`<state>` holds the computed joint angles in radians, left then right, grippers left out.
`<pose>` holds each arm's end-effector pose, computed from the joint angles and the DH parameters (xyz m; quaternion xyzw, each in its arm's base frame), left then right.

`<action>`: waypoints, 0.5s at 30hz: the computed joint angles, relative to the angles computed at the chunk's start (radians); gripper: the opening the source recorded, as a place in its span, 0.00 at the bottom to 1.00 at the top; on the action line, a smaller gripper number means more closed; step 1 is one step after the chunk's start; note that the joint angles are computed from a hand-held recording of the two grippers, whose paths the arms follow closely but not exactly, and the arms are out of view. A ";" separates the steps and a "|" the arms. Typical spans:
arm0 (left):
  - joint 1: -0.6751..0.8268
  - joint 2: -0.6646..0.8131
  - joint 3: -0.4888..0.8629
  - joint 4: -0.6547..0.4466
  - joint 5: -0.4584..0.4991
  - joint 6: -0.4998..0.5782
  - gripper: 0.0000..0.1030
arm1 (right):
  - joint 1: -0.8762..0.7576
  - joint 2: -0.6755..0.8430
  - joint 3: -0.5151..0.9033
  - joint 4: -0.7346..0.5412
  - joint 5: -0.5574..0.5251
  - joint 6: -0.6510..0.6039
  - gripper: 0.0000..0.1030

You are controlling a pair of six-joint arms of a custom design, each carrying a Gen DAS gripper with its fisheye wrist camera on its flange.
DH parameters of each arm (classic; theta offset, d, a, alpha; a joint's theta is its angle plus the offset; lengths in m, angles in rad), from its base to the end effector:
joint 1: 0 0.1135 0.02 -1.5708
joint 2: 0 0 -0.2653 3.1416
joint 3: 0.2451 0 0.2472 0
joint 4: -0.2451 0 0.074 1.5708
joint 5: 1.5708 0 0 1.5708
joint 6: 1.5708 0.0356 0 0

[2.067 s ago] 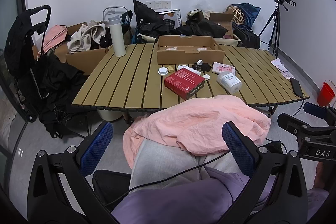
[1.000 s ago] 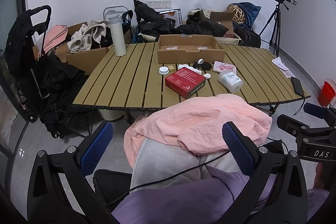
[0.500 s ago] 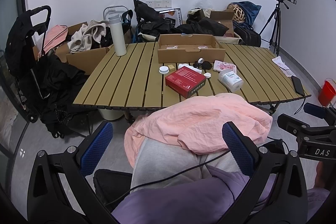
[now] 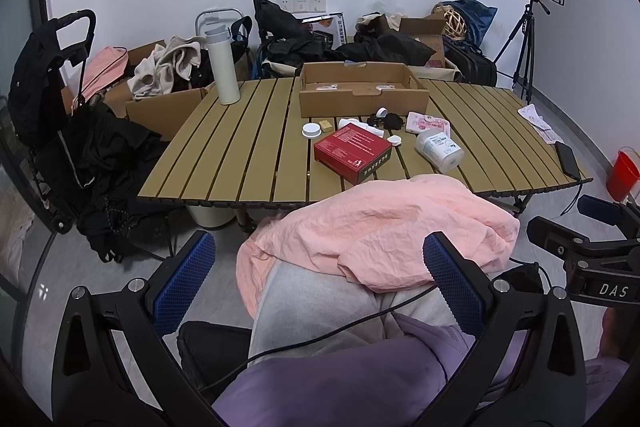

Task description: Organize objects

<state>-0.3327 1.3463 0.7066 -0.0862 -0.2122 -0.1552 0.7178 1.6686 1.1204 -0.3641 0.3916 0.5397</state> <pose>0.2581 -0.0813 0.2049 0.0371 0.9072 -0.0047 0.4189 0.2705 0.2182 0.2192 -0.0199 0.9301 0.0376 0.3648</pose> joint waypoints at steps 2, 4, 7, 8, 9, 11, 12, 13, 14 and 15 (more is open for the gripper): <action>0.002 0.003 0.000 0.000 0.004 0.004 1.00 | -0.002 0.001 0.001 0.000 -0.003 -0.001 1.00; 0.007 0.016 0.012 -0.006 0.014 0.010 1.00 | -0.005 -0.002 -0.002 0.006 -0.004 -0.002 1.00; 0.025 0.068 0.046 0.008 0.030 0.023 1.00 | -0.026 0.005 0.001 0.020 -0.018 -0.011 1.00; 0.034 0.093 0.064 0.015 0.039 0.036 1.00 | -0.036 0.010 0.003 0.030 -0.025 -0.021 1.00; 0.050 0.129 0.093 0.020 0.055 0.050 1.00 | -0.052 0.017 0.008 0.044 -0.033 -0.035 1.00; 0.092 0.225 0.171 0.037 0.084 0.059 1.00 | -0.087 0.046 0.031 0.074 -0.046 -0.068 1.00; 0.113 0.269 0.203 0.062 0.101 0.061 1.00 | -0.107 0.063 0.044 0.098 -0.054 -0.090 1.00; 0.141 0.319 0.223 0.132 0.132 0.067 1.00 | -0.130 0.084 0.057 0.142 -0.062 -0.123 1.00; 0.157 0.368 0.237 0.201 0.132 0.061 1.00 | -0.152 0.105 0.055 0.225 -0.074 -0.170 1.00; 0.165 0.412 0.267 0.224 0.112 0.050 1.00 | -0.174 0.127 0.039 0.336 -0.102 -0.222 1.00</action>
<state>-0.1674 1.7584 0.9734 0.1379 -0.0997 -0.1055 0.5443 1.7959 1.1596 -0.0282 0.2897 0.3178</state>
